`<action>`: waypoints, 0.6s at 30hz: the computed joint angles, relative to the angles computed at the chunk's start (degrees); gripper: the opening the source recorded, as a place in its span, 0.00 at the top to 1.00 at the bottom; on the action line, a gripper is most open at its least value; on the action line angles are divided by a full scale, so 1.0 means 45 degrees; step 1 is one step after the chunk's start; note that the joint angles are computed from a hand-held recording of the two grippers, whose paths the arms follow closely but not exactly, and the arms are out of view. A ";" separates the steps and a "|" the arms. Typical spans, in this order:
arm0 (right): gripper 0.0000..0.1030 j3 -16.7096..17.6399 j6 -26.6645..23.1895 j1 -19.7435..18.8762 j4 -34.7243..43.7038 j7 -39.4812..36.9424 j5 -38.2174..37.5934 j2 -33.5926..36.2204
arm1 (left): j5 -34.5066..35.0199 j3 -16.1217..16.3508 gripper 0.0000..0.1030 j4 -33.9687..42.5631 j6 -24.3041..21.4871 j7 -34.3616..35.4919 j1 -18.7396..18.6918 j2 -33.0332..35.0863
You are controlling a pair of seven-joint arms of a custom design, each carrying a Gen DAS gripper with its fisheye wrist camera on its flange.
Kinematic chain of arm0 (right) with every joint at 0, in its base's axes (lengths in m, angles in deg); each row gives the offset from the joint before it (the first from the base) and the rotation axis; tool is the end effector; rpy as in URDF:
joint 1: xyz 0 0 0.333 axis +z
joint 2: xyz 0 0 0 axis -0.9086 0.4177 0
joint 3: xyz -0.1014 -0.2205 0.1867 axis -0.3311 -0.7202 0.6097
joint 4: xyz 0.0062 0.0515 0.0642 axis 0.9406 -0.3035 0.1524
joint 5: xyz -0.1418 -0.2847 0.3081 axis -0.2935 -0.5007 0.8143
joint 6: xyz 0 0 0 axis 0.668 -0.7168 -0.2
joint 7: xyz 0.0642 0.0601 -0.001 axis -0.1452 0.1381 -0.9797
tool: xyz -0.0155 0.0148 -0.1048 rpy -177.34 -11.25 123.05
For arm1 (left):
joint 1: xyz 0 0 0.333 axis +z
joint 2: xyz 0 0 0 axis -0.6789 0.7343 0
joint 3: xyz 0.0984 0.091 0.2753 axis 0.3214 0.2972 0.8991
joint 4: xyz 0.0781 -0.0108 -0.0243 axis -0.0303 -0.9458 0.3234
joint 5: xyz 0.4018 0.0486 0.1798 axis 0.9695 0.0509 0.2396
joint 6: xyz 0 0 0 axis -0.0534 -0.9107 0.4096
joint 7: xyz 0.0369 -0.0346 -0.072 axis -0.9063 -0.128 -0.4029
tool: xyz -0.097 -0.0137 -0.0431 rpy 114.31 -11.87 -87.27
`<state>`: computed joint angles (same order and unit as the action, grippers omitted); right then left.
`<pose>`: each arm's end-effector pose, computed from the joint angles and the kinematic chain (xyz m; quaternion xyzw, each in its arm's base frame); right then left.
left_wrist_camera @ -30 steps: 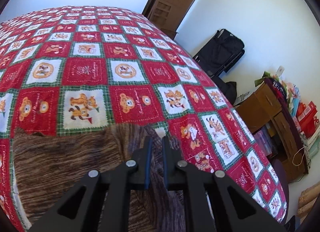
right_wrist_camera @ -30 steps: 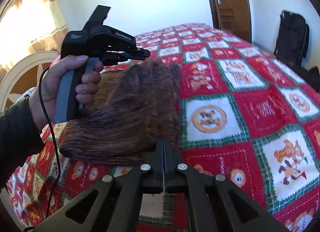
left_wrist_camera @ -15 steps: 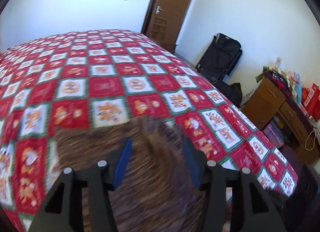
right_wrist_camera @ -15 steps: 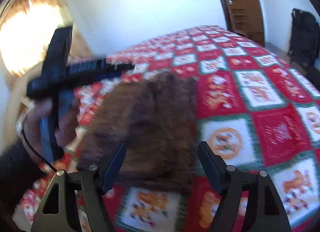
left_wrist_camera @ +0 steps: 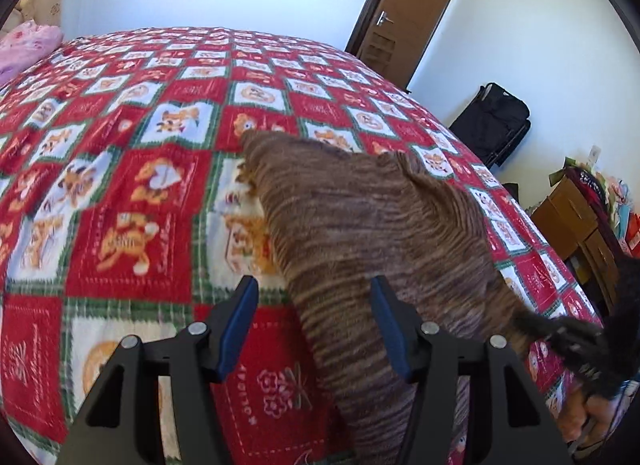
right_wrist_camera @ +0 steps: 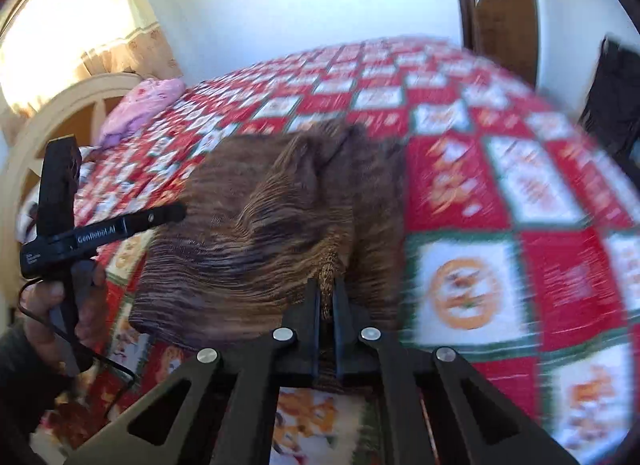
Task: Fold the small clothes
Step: 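Open both grippers and release the folded sweater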
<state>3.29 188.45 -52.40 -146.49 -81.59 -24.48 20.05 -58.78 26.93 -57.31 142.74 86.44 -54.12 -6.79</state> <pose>0.3488 0.1930 0.3228 -0.4588 0.8030 -0.2802 0.2573 0.5760 -0.3199 0.2816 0.3327 -0.8587 0.3886 0.0303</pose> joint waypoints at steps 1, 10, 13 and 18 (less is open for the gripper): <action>0.96 -0.0071 -0.0443 0.0307 -0.0158 -0.0302 0.0475 -0.0351 | -0.0137 -0.0051 0.42 -0.0066 -0.0005 0.0189 0.0036 -0.0037; 0.94 -0.0733 0.0044 0.0270 -0.0675 -0.1342 0.1752 -0.0137 | -0.1243 -0.0248 0.36 -0.0592 0.0249 0.1781 -0.0010 -0.0212; 0.47 -0.1022 -0.0668 0.0363 -0.0515 -0.2459 0.2573 -0.0482 | -0.1412 -0.0187 0.34 -0.0538 -0.0036 0.2094 -0.0012 -0.0173; 0.39 -0.0712 0.0403 -0.0945 0.0004 -0.2487 0.1326 -0.0880 | -0.1271 -0.0052 0.30 -0.0413 -0.0595 0.1968 0.0025 0.0010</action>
